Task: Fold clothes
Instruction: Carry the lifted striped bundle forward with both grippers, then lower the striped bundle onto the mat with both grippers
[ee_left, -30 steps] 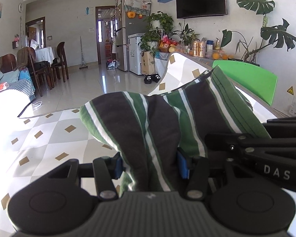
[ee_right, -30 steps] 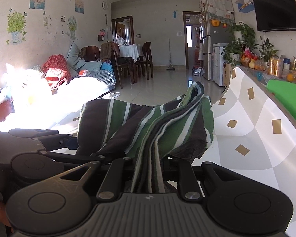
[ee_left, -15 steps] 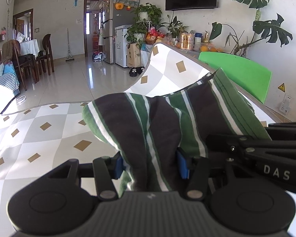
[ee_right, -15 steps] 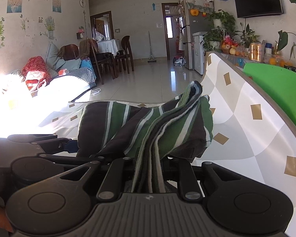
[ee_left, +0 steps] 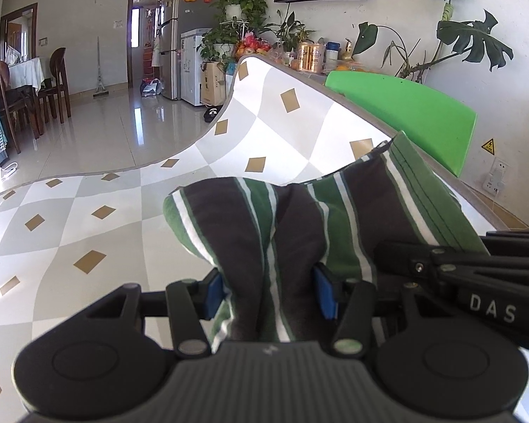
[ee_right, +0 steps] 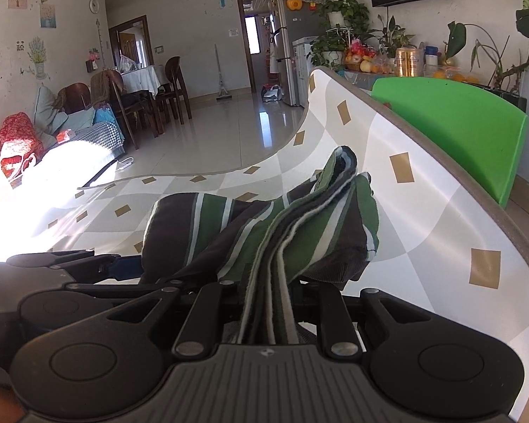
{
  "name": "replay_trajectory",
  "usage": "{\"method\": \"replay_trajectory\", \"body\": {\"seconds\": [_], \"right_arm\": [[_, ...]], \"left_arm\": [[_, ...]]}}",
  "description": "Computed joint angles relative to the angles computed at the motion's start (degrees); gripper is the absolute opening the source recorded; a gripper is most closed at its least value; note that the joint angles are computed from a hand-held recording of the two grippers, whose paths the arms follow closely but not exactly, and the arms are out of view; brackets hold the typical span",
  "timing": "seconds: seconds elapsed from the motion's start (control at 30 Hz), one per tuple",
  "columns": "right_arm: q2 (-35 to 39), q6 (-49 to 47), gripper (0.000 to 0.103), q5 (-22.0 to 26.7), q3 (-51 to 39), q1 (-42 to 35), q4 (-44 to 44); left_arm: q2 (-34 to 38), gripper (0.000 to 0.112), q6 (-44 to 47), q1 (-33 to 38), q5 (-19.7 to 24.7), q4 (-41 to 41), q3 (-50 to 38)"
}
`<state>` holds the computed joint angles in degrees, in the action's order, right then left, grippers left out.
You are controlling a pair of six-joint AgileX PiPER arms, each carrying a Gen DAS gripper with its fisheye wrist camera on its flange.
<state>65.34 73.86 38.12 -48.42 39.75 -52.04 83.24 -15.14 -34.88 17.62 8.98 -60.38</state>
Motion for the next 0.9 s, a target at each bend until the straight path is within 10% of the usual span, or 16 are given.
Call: {"method": "replay_trajectory", "body": {"seconds": [0.57, 0.9], "right_arm": [[7.5, -14.8, 0.029, 1.1, -2.4, -12.5, 14.8], [2.7, -6.0, 0.041, 2.6, 0.1, -17.3, 10.1]], "left_arm": [[11.7, 0.063, -6.3, -1.6, 1.8, 2.9, -8.0], [10.1, 0.070, -6.6, -0.7, 1.8, 1.6, -5.9]]}}
